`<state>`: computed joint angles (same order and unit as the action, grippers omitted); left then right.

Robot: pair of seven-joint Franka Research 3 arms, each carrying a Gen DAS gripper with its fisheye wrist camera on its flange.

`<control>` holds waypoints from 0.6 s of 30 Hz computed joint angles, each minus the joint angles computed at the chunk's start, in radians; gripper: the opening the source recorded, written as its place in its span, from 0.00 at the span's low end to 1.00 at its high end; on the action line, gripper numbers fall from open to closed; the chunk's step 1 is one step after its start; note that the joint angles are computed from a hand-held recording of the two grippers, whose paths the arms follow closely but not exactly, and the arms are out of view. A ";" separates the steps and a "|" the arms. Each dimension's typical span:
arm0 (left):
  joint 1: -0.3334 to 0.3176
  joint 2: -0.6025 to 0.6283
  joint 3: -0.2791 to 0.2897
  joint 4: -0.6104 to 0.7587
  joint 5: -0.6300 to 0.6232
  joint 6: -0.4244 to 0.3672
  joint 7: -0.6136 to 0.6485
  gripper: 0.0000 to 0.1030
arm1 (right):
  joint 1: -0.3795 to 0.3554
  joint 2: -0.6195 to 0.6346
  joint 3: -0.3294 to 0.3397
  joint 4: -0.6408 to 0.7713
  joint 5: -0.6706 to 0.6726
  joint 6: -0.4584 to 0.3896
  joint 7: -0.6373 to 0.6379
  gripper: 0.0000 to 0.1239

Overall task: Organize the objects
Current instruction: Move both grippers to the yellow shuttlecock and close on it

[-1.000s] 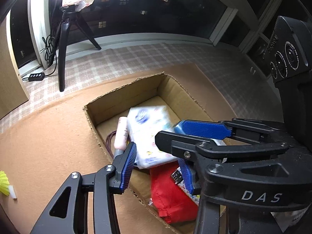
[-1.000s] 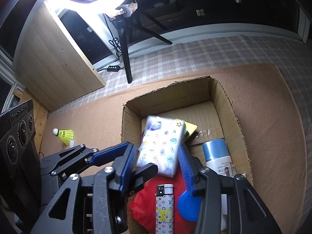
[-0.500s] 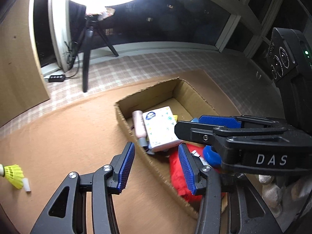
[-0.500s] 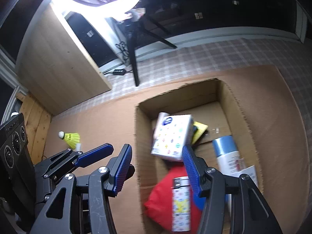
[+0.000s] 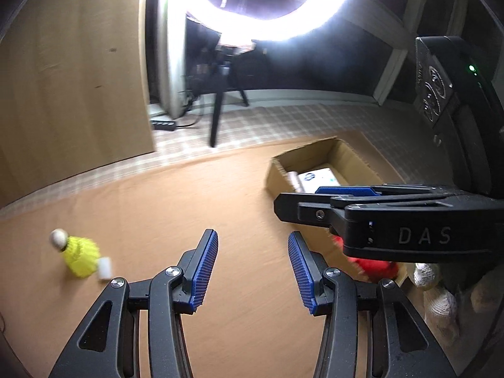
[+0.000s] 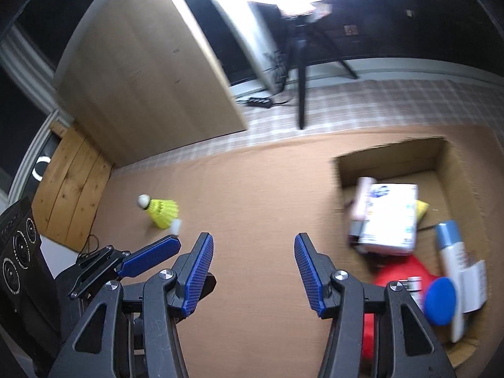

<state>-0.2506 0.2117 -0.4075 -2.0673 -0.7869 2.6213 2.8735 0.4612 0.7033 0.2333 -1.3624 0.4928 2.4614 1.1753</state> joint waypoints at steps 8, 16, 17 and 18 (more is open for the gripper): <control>0.080 0.073 0.049 0.088 0.047 -0.033 -0.030 0.49 | 0.080 0.072 0.010 0.090 -0.037 -0.024 0.037 0.40; 0.181 0.248 0.064 0.293 0.198 -0.102 -0.187 0.49 | 0.162 0.203 0.002 0.277 -0.093 -0.088 0.096 0.40; 0.191 0.271 0.062 0.321 0.217 -0.110 -0.200 0.49 | 0.171 0.222 0.001 0.306 -0.100 -0.100 0.101 0.40; 0.199 0.294 0.059 0.347 0.237 -0.113 -0.213 0.49 | 0.183 0.244 -0.002 0.340 -0.111 -0.113 0.106 0.40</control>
<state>-0.0519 0.5058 -0.3480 -1.7200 -0.5496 2.5079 2.6606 0.6446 0.9472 0.2315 -1.0228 0.3820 2.3481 1.2816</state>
